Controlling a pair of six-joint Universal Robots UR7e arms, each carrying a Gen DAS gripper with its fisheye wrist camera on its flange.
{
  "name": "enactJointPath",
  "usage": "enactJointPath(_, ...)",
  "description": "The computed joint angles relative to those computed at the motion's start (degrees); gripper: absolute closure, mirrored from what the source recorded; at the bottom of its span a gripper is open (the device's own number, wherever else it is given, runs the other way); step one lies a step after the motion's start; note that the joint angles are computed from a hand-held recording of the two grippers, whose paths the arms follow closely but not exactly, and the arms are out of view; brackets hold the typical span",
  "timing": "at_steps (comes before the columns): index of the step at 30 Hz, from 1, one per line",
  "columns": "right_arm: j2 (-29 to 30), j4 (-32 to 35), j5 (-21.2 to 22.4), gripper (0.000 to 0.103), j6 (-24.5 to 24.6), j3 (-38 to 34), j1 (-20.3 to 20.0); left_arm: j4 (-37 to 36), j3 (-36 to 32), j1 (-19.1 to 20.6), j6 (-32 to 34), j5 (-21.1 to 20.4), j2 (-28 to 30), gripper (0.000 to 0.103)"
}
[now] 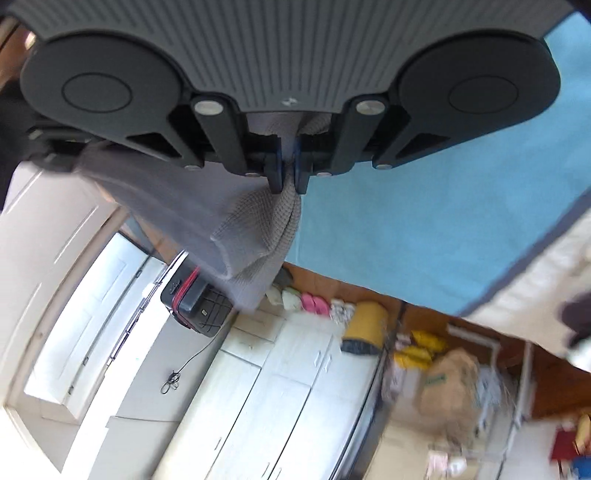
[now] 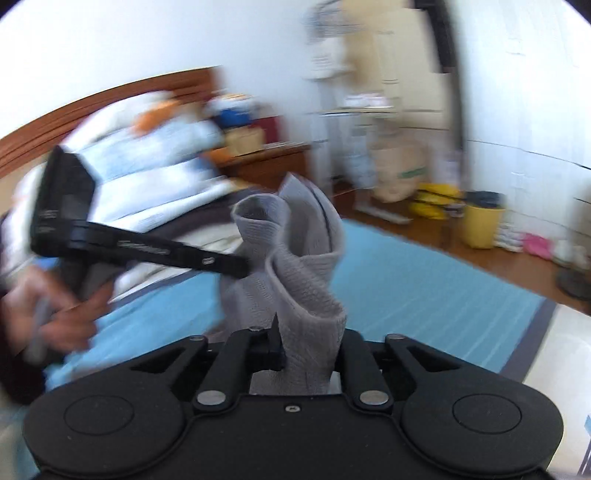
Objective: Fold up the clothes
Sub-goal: 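Grasp the sweater hem with both grippers and lift it toward the collar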
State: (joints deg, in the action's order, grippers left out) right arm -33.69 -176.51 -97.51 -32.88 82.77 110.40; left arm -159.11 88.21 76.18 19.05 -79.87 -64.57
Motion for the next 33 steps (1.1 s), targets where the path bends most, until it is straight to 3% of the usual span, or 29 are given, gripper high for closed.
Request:
enactJointPath(2,-4.3,5.6,3.0,0.064,2.0,5.2,-0.7,-2.9,8.1,-0.4,0.7,1.2,-5.1,0.095)
enactJointPath(4,-6.7,7.7,3.3,0.062,6.1,7.9,-0.8,-2.3,13.5,-0.4,0.0,2.6,-9.2,0.094)
enactJointPath(7,-9.0,6.2,8.4,0.042,8.8,9.8,-1.7,0.0,18.8,-0.3,-2.1,5.8,-14.2,0.091)
enactJointPath(8,-9.4,5.4,10.9,0.032,11.0,10.0,-2.4,-0.5,20.0,-0.1,-3.7,6.4,-15.2,0.090)
enactJointPath(10,-9.6,4.8,15.3,0.023,17.3,10.0,-4.0,-1.1,21.7,0.7,-7.6,6.0,-17.2,0.086)
enactJointPath(11,-9.1,4.9,14.5,0.019,20.9,9.4,-4.4,-1.2,22.0,1.5,-9.8,4.8,-18.1,0.084)
enactJointPath(15,-6.4,9.2,7.3,0.019,33.5,6.0,-5.2,0.8,19.6,3.6,-15.2,1.0,-18.1,0.082)
enactJointPath(19,-3.6,15.6,4.6,0.019,41.3,2.7,-6.9,7.2,13.1,5.3,-19.7,-2.9,-13.8,0.046)
enactJointPath(21,-2.1,18.6,3.6,0.019,41.3,0.8,-7.2,12.9,6.1,6.5,-21.9,-4.4,-8.9,0.046)
enactJointPath(23,-0.9,20.0,3.1,0.018,40.9,-0.4,-7.4,16.8,1.0,6.7,-22.8,-3.1,-5.1,0.045)
enactJointPath(27,-0.7,18.1,7.0,0.018,41.4,0.1,-8.8,24.9,-7.9,6.9,-23.8,-0.5,1.4,0.044)
enactJointPath(30,0.9,16.1,9.8,0.018,41.9,-0.7,-9.7,25.1,-10.9,7.2,-24.3,-2.3,4.1,0.026)
enactJointPath(31,1.4,15.3,10.7,0.018,41.5,-0.9,-10.0,24.8,-11.8,7.4,-24.9,-3.3,4.9,0.026)
enactJointPath(33,2.8,13.5,11.2,0.019,41.1,-1.8,-10.3,22.9,-12.6,7.2,-25.3,-3.7,6.0,0.035)
